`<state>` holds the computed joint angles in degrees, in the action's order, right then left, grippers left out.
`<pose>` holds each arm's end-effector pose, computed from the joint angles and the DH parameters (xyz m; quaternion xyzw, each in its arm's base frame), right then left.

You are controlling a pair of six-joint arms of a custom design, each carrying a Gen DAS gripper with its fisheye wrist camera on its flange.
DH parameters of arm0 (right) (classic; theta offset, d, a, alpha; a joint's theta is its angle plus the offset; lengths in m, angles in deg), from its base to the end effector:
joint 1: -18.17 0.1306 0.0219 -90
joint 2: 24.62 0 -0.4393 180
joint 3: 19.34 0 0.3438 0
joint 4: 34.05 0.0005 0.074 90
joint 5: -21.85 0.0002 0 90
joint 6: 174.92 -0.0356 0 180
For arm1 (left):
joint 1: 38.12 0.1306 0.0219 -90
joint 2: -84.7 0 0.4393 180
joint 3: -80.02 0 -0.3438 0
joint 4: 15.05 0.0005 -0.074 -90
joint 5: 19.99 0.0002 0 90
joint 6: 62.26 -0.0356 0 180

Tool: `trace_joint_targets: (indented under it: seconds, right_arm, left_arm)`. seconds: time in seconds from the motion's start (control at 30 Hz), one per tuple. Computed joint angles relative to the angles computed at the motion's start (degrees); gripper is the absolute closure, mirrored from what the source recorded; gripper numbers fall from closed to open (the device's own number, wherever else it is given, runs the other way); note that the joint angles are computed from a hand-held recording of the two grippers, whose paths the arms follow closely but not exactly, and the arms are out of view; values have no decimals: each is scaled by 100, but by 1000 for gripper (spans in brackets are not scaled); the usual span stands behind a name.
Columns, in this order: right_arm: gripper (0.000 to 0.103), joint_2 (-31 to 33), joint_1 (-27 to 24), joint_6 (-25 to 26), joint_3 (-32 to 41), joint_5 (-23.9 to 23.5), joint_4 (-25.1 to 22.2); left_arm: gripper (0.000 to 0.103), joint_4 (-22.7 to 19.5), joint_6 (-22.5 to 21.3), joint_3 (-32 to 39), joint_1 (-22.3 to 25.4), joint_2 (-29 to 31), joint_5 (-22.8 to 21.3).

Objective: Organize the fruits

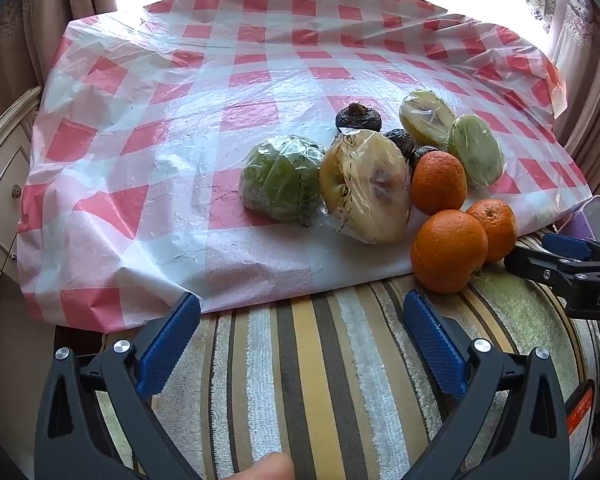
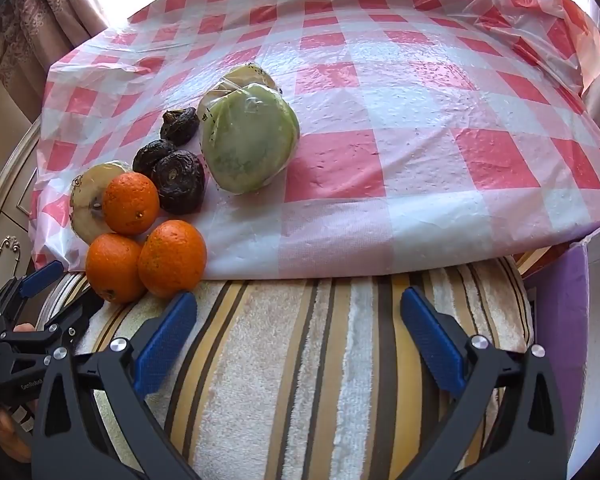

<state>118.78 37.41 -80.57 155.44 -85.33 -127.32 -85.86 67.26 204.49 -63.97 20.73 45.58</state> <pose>0.6754 0.2463 0.4762 -0.2316 0.9315 0.1748 0.2193 0.5497 -0.2505 0.4814 -0.1631 0.9363 0.0469 0.3074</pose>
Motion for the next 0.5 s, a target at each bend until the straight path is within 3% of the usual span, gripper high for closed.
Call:
trace_joint_targets:
  seconds: [0.07,0.5]
  right_arm:
    - [1,-252,-4,-9,-576,-5,365]
    - [1,-313,-23,-4,-718,-38,448]
  left_arm:
    - [4,13,-44,-31,2,-14,-49]
    - [4,-70,-39,57,-40,30,-138]
